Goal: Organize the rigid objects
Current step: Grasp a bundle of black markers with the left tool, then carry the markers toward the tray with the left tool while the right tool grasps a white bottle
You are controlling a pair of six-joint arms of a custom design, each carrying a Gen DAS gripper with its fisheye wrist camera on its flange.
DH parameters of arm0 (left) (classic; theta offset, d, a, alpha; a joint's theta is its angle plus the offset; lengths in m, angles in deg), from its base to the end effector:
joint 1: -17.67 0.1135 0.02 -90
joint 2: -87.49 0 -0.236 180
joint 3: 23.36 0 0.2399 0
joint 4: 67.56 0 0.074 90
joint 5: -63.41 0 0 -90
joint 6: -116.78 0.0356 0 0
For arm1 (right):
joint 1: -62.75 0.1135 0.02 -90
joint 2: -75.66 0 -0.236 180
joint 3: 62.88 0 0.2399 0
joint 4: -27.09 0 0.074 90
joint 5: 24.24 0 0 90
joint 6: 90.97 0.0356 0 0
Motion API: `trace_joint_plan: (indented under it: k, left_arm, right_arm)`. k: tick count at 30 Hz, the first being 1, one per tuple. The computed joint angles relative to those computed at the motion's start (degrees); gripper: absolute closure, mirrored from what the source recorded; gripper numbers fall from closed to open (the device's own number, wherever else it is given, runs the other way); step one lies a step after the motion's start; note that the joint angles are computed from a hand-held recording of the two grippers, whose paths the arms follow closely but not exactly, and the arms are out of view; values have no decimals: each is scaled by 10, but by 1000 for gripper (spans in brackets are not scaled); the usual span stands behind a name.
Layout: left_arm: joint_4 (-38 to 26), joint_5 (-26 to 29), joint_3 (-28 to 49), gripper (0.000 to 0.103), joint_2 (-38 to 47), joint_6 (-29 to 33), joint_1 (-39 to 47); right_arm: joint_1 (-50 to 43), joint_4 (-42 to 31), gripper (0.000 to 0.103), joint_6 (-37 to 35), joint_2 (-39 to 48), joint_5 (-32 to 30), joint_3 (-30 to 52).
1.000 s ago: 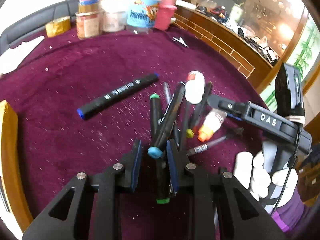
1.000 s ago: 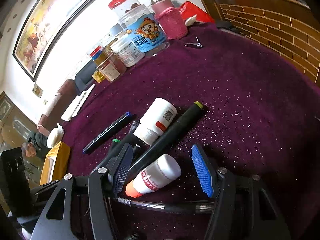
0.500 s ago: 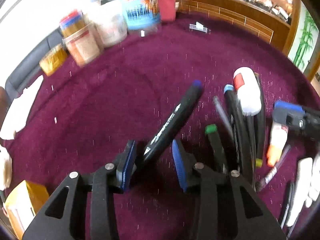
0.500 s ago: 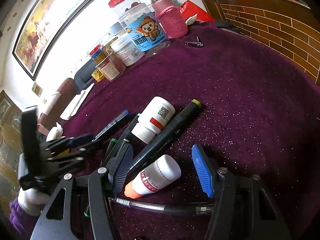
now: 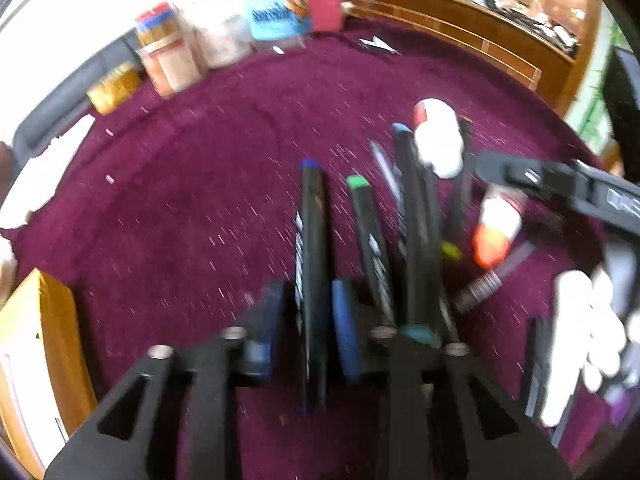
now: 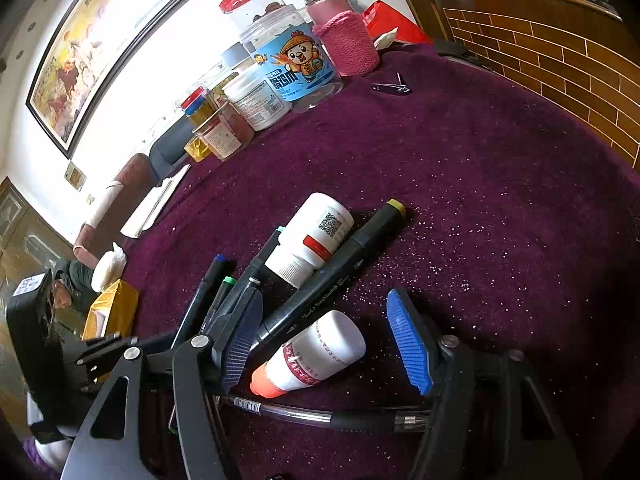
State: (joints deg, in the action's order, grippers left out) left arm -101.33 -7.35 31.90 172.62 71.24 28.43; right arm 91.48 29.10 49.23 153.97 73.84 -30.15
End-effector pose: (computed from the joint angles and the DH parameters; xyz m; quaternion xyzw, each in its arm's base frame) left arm 0.2535 0.0362 0.1327 0.3147 0.9077 -0.0400 0.2746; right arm 0.1947 0.1010 0.0980 0.1980 0.8955 0.1999 0.3447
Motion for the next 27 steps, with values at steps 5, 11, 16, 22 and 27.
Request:
trace_joint_plan:
  k: [5, 11, 16, 22, 27]
  left_arm:
    - [-61, 50, 36, 91, 23, -20, 31]
    - [-198, 179, 42, 91, -46, 50, 157]
    - [-414, 294, 120, 90, -30, 206, 307]
    - [-607, 344, 200, 90, 42, 392, 433]
    - [-641, 336, 227, 90, 98, 434, 469]
  right_arm:
    - [-7, 15, 43, 2, -5, -10, -11]
    - [-18, 24, 43, 8, -23, -21, -26]
    - [-16, -70, 43, 23, -164, -10, -57]
    - [74, -319, 43, 56, -326, 31, -33]
    - [231, -402, 43, 141, -319, 102, -7]
